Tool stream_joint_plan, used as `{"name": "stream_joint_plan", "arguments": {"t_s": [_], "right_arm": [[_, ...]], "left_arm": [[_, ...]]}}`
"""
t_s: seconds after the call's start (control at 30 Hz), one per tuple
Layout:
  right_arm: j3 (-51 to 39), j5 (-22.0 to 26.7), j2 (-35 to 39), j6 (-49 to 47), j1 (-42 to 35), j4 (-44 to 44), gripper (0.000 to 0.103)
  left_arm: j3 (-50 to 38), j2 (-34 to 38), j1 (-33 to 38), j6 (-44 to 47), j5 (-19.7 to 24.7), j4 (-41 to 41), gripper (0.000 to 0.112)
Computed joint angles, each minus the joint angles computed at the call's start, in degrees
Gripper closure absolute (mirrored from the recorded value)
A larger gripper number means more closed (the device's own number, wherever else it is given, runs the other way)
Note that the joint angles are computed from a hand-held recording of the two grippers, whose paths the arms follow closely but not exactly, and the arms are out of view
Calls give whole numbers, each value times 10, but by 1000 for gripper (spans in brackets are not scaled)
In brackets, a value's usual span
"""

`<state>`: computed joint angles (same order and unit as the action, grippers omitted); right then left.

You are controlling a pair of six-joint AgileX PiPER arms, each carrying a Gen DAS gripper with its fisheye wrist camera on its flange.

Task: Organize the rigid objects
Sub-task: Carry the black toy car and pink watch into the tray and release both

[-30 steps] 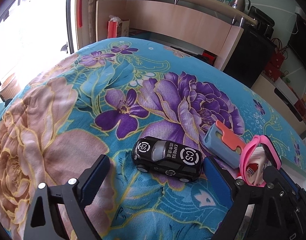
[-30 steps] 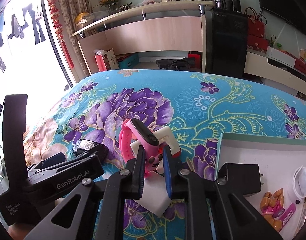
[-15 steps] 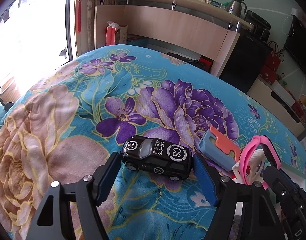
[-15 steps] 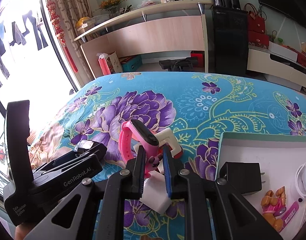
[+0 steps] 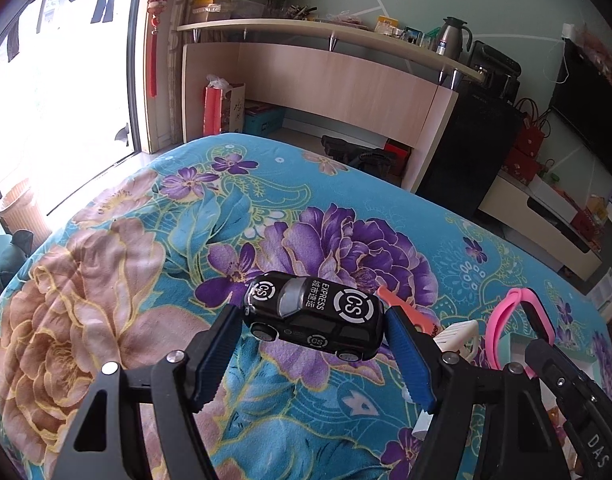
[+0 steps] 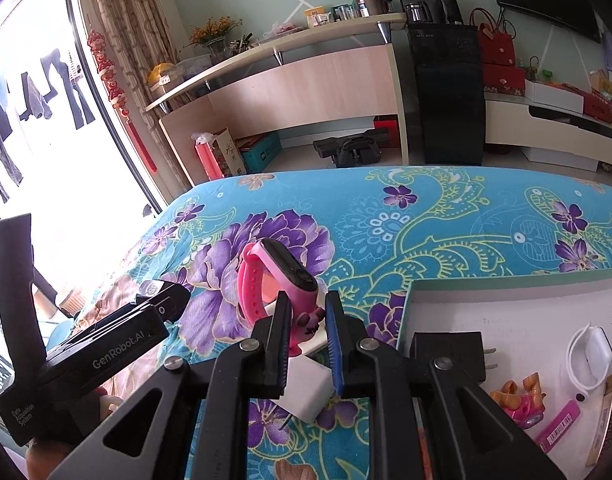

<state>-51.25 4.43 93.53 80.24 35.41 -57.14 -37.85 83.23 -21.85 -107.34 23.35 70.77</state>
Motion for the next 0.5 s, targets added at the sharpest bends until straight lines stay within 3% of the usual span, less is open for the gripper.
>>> {"name": "stream_joint_plan", "arguments": {"t_s": [0.27,0.5], "right_arm": [[48,36,-68,-73,-63,77,86],[77,59,-112,-175,-131,172,86]], "left_arm": [[-37,1,-74,10,33,-1,36],[-99,44,-151,42,66,-12,36]]}}
